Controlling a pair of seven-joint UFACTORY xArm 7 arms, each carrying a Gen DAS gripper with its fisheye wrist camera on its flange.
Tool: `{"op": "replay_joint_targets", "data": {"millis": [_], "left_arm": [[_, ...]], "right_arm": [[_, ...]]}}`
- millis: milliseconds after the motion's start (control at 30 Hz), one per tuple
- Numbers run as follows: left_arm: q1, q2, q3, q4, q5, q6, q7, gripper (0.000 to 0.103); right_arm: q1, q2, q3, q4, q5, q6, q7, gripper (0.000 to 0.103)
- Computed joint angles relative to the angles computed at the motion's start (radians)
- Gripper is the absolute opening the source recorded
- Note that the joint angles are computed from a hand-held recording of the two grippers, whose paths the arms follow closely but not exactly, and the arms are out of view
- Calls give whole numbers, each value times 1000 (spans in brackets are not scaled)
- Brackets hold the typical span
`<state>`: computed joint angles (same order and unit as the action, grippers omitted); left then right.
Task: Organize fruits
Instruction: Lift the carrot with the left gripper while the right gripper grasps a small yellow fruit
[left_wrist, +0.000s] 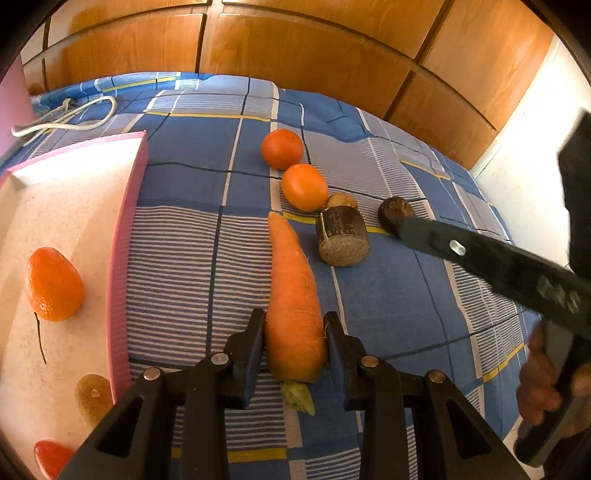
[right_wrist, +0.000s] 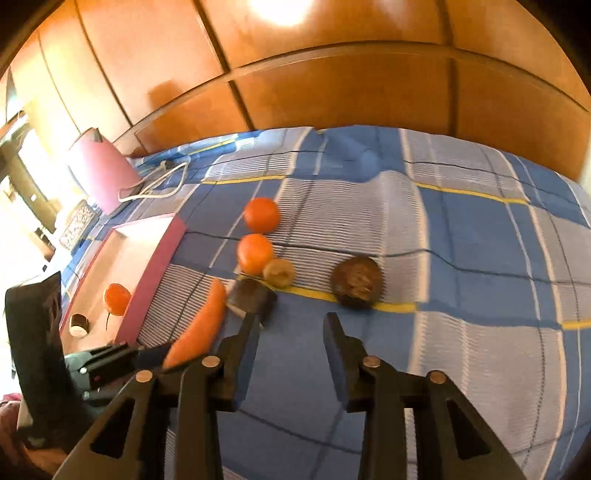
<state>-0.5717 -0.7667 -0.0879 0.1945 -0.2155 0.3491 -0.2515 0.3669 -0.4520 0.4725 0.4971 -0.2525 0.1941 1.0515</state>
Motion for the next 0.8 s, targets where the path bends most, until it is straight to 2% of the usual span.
{"op": "replay_joint_targets", "data": {"millis": [133,233,300,367,467,533,600,633,700,800], "left_arm": [[0,-10,-4,-10,4,-8,-5,32],[-9,-21,11,-18,-1,-12,2,32],[-11,-25,15,-20,-2,-10,6,32],[-9,-32,14,-22,-1,-5,5,32],[-12,-36,20,-25,-4,-7,11,32],[-9,-32,16,-22,-3,-8,9,32],[-9,-31,16,-21,-4,-8,8,32],[-9,-25,15,-18,-3,-12,8,32],[-8,-22,15,-15,-2,-11,11,32],[0,-16,3,-8,6,-6,9,32]], "right_arm": [[-15,109,-17,61,8,-55,-3,37],[-77,179,23,138,-58,-5,40,37],[-48,219,-21,162,-57,-1,24,36],[12,263,-86,194,-7,31,-44,35],[69,314,-148,236,55,70,-139,35],[97,322,-174,239,100,63,-197,28],[107,319,-182,234,116,61,-218,27],[110,312,-185,224,127,53,-221,27],[82,288,-161,208,66,66,-154,26],[70,229,-150,156,53,43,-100,26]]}}
